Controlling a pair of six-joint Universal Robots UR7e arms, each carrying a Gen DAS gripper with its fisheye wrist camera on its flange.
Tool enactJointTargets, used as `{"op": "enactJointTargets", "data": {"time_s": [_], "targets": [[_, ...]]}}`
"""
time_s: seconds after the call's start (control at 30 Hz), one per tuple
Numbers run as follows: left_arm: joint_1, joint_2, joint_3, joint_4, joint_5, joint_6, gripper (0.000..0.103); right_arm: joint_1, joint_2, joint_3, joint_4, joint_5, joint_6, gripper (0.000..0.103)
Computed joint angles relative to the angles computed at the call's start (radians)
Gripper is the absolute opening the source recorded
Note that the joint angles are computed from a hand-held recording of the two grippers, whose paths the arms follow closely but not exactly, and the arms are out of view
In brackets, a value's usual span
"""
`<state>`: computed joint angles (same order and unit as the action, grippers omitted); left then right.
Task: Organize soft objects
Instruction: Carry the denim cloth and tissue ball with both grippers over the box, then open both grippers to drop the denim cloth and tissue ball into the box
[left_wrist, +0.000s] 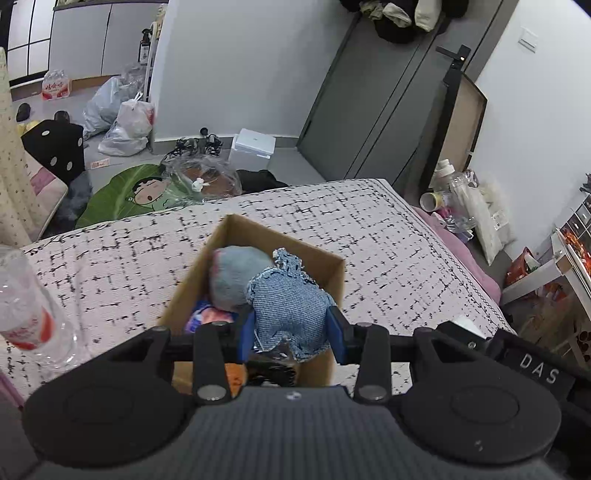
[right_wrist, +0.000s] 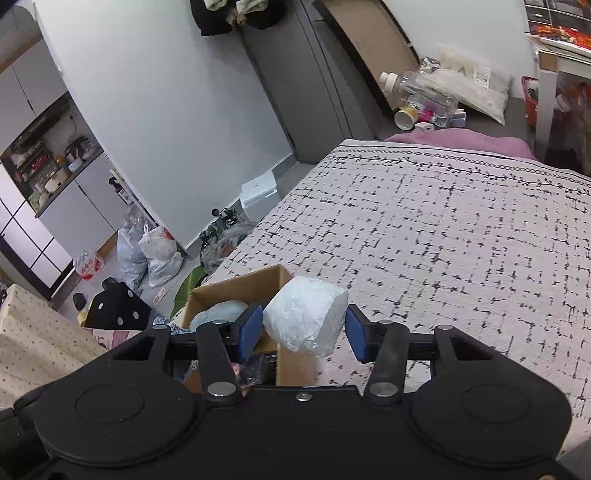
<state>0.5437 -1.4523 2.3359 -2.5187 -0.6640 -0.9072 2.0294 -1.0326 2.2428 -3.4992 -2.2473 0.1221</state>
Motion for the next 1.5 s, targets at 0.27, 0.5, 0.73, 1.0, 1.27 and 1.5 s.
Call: {"op": "enactJointTargets", "data": {"time_s": [0.27,0.5,0.73,1.0,1.27,1.5], "targets": [[0.045,-0.05,0.008,0.019,-0.025,0.04,0.04,0.014,0.058,-0.045,-0.007,-0.013,0.019,0.048],[0.11,-0.06,0.008,0.008,-0.069,0.081,0.04,0.021,0.11,-0.09,0.004,-0.014,0.025,0.048],[0.195,-0.042,-0.025,0.039,-0.163,0.076,0.054,0.007,0.155,-0.137,0.036,0.003,0.027,0.048],[0.216,-0.043,-0.036,0.013,-0.162,0.093,0.067,-0.004,0.195,-0.19,0.057,0.036,0.018,0.051],[0.214,-0.038,-0.055,0.01,-0.14,0.093,0.078,-0.01,0.182,-0.177,0.068,0.026,0.055,0.058],[0.195,-0.054,-0.054,0.049,-0.13,0.072,0.078,0.003,0.138,-0.134,0.085,0.009,0.087,0.058]]}}
